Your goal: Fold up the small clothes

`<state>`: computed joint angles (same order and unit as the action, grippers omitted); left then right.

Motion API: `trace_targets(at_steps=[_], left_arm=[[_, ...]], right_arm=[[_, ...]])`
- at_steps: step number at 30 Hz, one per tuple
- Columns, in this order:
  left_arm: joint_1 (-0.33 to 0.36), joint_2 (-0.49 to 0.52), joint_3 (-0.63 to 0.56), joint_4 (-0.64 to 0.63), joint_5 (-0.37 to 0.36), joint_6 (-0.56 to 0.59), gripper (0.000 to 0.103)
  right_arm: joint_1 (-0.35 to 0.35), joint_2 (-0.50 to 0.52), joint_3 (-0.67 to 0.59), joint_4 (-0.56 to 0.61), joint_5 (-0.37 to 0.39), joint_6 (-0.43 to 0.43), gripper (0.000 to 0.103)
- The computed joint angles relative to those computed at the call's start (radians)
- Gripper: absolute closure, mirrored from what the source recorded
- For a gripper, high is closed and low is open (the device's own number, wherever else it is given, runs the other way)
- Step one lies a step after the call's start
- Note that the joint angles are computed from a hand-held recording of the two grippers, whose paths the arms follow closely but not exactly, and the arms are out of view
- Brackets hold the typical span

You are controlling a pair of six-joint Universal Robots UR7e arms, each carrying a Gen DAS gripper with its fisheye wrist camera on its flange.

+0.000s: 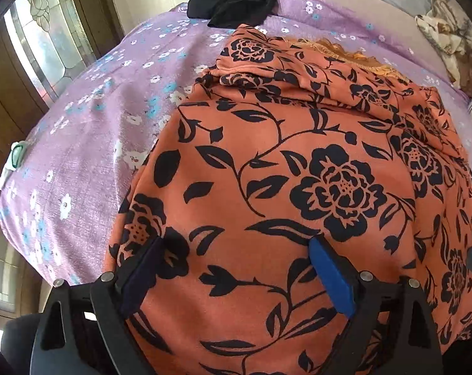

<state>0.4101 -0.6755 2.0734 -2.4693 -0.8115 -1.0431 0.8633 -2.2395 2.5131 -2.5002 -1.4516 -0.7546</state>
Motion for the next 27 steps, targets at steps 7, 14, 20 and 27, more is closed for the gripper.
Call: trace_targets(at_steps=[7, 14, 20, 27], left_arm=[[0.014, -0.094, 0.054, -0.051, 0.013, 0.051, 0.009], [0.069, -0.227, 0.141, -0.178, -0.019, 0.138, 0.011], [0.127, -0.253, 0.164, -0.251, -0.109, 0.233, 0.061], [0.154, -0.242, 0.207, -0.339, -0.167, 0.292, 0.083]], right_arm=[[-0.124, -0.074, -0.032, 0.083, 0.177, 0.014, 0.043], [-0.444, -0.122, -0.137, 0.310, 0.481, 0.080, 0.042], [-0.509, -0.084, -0.166, 0.322, 0.483, 0.150, 0.042], [-0.553, -0.081, -0.174, 0.420, 0.538, 0.124, 0.042]])
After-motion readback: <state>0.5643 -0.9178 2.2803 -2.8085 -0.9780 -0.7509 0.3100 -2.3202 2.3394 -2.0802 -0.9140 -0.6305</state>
